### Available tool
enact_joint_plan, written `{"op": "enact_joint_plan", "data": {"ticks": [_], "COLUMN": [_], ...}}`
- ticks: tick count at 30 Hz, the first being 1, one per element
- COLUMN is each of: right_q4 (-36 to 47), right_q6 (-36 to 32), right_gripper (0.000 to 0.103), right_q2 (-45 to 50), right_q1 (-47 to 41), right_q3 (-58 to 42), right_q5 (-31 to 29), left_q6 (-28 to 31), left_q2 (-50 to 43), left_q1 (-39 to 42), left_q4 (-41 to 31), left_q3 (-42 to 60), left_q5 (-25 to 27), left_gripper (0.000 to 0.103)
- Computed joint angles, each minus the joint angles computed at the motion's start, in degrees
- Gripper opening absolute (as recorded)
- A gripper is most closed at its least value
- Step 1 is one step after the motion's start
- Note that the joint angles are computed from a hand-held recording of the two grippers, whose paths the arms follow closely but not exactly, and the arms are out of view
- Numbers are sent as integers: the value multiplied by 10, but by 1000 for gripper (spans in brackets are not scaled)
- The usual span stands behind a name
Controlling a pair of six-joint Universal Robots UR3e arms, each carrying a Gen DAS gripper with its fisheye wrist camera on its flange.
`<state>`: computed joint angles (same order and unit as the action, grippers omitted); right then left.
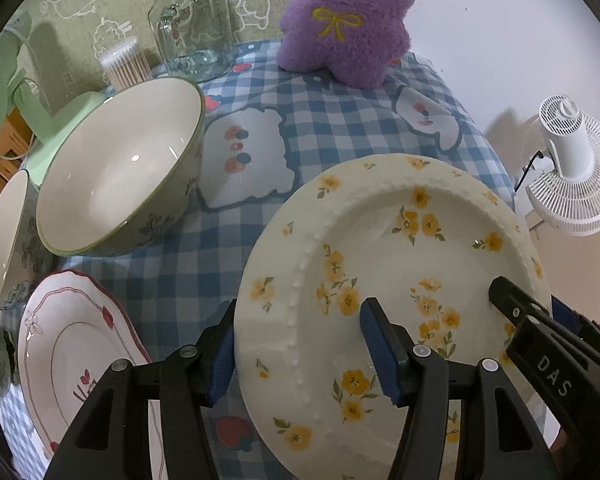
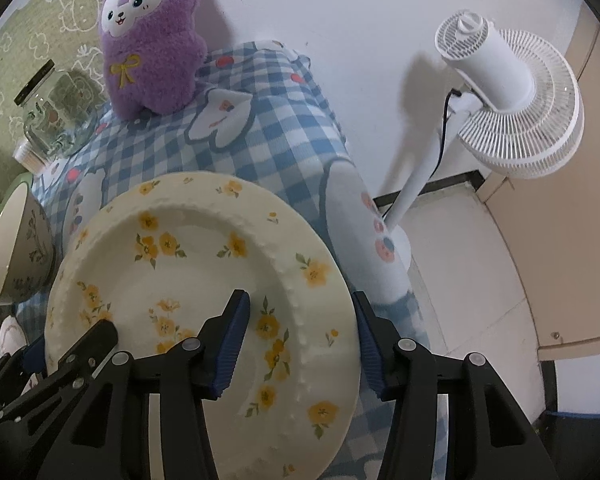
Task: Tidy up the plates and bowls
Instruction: 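Lift the second plate tilted up with the left tool while the right tool holds it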
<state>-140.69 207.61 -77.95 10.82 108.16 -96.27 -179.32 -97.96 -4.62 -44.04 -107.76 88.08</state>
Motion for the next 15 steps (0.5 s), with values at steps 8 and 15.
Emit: {"op": "enact_joint_plan", "data": {"ticks": [8,15], "right_q4": [46,62], "right_q6": [-33,-53], "right_gripper": [57,67], "right_q2": [5,23], "right_q1": [-8,-9], "right_q3": [-26,-49], "right_q5": [21,35], "left_q6": [7,32], "left_q2": [-16,-32], "left_q1": [-17,-25], "left_q4": [-5,-9], "left_q3": [19,35], "left_q5": [25,27], "left_gripper": [62,68]}}
